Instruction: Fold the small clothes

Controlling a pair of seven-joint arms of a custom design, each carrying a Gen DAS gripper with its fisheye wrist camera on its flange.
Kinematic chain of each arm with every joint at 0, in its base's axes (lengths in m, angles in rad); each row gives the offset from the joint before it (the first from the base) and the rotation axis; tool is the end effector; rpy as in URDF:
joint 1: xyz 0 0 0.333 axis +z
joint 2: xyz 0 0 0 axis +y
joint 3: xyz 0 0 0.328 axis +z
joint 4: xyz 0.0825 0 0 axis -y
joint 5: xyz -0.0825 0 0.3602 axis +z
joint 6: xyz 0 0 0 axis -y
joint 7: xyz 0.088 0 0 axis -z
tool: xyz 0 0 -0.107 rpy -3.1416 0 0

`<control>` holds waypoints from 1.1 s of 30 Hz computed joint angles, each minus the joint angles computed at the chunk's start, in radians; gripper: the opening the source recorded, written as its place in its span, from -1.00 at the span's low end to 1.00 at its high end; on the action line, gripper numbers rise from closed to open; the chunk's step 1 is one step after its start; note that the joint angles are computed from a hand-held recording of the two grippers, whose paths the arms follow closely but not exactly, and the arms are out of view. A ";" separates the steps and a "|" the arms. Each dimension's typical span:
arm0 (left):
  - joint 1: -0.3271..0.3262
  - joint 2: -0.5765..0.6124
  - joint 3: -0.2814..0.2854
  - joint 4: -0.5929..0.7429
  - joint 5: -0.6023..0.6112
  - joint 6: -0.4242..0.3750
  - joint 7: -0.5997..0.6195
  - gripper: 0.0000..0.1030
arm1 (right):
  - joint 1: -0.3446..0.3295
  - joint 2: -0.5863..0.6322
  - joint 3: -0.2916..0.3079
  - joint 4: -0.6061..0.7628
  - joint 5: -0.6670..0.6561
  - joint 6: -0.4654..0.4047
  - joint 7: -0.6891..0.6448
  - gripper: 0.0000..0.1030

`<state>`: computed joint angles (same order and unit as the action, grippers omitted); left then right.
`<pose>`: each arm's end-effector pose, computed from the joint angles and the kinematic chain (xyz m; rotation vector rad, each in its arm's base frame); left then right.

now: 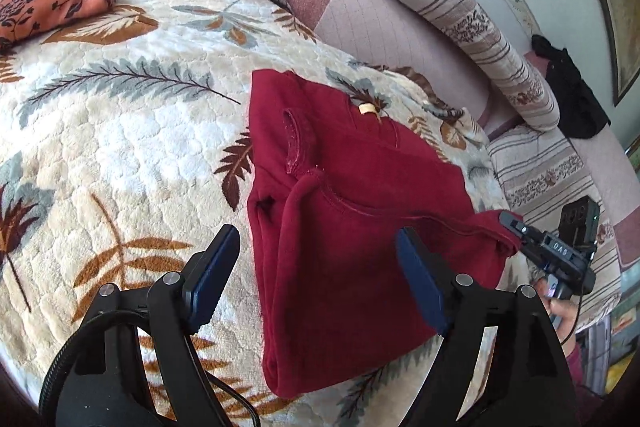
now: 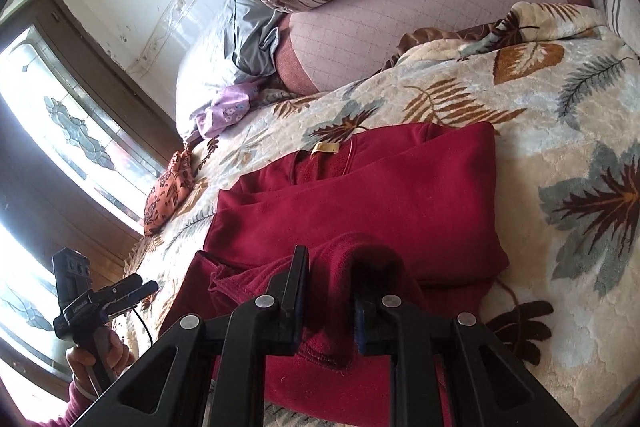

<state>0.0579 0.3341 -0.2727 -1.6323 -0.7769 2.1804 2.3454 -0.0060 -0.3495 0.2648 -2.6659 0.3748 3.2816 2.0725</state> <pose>0.6451 -0.1440 0.4865 1.3116 -2.4025 1.1088 0.4140 0.0787 0.4899 -1.0250 1.9667 -0.4080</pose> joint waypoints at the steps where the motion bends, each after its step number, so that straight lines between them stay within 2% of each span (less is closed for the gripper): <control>1: -0.017 0.012 0.004 0.007 0.035 0.007 -0.016 0.56 | 0.004 0.000 -0.005 0.000 0.001 0.000 0.000 -0.66; 4: -0.047 0.047 0.001 0.024 0.111 0.043 -0.049 0.56 | 0.018 -0.002 -0.017 -0.003 0.005 0.007 0.000 -0.66; 5: -0.052 0.053 -0.002 0.025 0.129 0.056 -0.053 0.48 | 0.018 -0.002 -0.017 -0.003 0.006 0.007 -0.001 -0.66; 6: -0.055 0.058 -0.006 0.028 0.150 0.062 -0.053 0.31 | 0.016 -0.002 -0.015 -0.002 0.006 0.004 -0.002 -0.66; 7: -0.058 0.061 -0.009 0.030 0.177 0.060 -0.046 -0.22 | 0.008 -0.004 -0.008 -0.001 0.005 0.000 -0.002 -0.66; 8: -0.065 0.057 -0.011 0.026 0.209 0.063 -0.035 -0.59 | 0.004 -0.005 -0.005 -0.001 0.004 -0.003 -0.001 -0.66; 11: -0.062 0.047 -0.025 0.016 0.217 0.092 -0.019 -0.81 | 0.008 -0.004 -0.008 -0.001 0.005 0.005 0.000 -0.66; 14: -0.054 0.053 -0.036 0.048 0.179 0.132 -0.037 -0.88 | 0.010 -0.002 -0.016 0.004 0.010 0.017 -0.002 -0.67; 17: -0.058 0.086 -0.044 0.120 0.162 0.178 -0.078 -0.89 | -0.026 0.000 0.000 0.025 0.007 0.012 -0.012 -0.67; 20: -0.070 0.131 -0.054 0.202 0.194 0.183 -0.117 -0.89 | -0.047 0.014 -0.003 0.058 -0.005 0.012 -0.028 -0.67; 23: -0.044 0.170 -0.082 0.281 0.185 0.065 -0.126 -0.89 | -0.102 0.029 0.029 0.093 -0.018 0.002 -0.034 -0.67; 24: -0.044 0.163 -0.081 0.273 0.187 0.059 -0.130 -0.88 | -0.093 0.035 0.019 0.100 -0.021 0.010 -0.037 -0.66; 25: -0.047 0.154 -0.076 0.261 0.200 0.057 -0.131 -0.80 | -0.070 0.039 -0.002 0.104 -0.022 0.015 -0.045 -0.67; 27: -0.052 0.143 -0.065 0.246 0.234 0.028 -0.129 -0.44 | -0.067 0.046 -0.003 0.112 -0.024 0.010 -0.057 -0.67; 28: -0.047 0.133 -0.065 0.228 0.232 0.020 -0.122 -0.08 | -0.067 0.047 -0.002 0.113 -0.024 0.009 -0.061 -0.67; 29: -0.040 0.122 -0.067 0.202 0.218 0.024 -0.109 0.17 | -0.050 0.051 -0.017 0.113 -0.022 0.010 -0.064 -0.67; 31: -0.036 0.108 -0.065 0.162 0.207 0.037 -0.080 0.26 | 0.011 0.053 -0.072 0.102 -0.010 0.024 -0.073 -0.67; 33: -0.064 0.105 -0.046 0.142 0.260 0.064 -0.079 0.26 | 0.064 0.050 -0.120 0.091 0.006 0.036 -0.082 -0.66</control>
